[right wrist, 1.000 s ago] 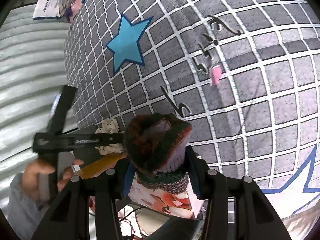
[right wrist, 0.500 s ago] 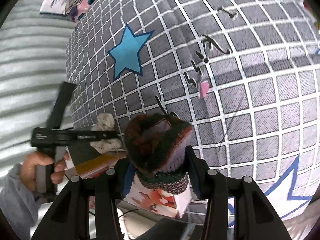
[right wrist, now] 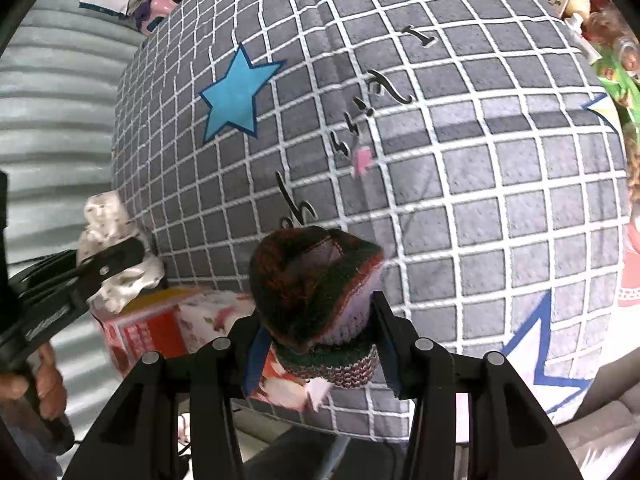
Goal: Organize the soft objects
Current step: 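Carry the polka-dot scrunchie and knit pouch with both tools over the box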
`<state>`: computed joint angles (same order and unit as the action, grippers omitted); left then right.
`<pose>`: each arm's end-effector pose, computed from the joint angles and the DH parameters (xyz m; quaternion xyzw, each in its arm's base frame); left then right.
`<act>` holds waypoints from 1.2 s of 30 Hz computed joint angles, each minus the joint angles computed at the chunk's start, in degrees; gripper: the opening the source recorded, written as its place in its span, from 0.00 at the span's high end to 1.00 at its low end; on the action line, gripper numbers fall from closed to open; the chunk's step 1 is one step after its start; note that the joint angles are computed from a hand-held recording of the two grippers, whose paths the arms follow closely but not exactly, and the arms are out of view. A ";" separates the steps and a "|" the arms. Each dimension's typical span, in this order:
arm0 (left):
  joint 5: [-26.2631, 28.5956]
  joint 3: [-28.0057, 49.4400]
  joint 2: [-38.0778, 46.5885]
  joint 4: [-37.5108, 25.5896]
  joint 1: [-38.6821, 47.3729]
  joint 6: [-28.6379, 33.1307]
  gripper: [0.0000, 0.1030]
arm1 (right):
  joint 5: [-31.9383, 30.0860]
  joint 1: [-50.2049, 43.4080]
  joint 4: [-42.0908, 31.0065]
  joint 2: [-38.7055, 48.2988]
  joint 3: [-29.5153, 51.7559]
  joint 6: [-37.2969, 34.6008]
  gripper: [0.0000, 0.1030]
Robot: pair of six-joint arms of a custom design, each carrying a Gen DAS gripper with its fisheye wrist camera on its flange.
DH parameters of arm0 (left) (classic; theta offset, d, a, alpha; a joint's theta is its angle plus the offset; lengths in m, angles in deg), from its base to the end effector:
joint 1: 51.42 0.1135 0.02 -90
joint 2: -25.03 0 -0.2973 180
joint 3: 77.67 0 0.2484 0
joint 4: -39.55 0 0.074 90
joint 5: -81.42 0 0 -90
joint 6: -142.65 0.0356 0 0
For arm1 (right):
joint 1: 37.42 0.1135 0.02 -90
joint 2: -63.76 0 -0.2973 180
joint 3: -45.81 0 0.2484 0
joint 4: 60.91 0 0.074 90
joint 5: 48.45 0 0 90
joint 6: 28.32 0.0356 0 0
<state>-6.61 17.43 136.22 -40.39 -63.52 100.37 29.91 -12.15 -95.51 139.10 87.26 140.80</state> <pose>0.3465 -0.0755 0.2129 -0.4971 -0.8659 0.0324 0.0448 0.1695 0.0880 0.1613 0.4257 0.8800 0.2077 0.0351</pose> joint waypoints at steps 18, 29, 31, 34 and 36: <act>4.39 -10.56 -14.62 -8.71 16.50 23.49 0.77 | 10.26 26.62 -10.03 1.31 8.98 23.51 0.53; 4.77 -6.52 -13.30 -11.91 32.96 34.82 0.77 | 10.39 33.61 -8.72 14.97 22.25 21.56 0.53; 5.27 -4.19 -11.82 -12.38 35.37 34.99 0.77 | 10.24 33.92 -9.25 17.54 25.44 19.73 0.53; 6.36 0.17 -9.18 -13.13 38.81 34.24 0.77 | 9.91 33.62 -11.15 21.66 31.39 15.61 0.53; 7.36 3.42 -7.44 -13.60 40.97 33.56 0.77 | 9.89 33.27 -13.24 24.46 36.12 12.38 0.53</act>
<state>0.75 20.85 128.79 -53.99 -22.55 133.93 39.80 21.12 -108.76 163.55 123.39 153.18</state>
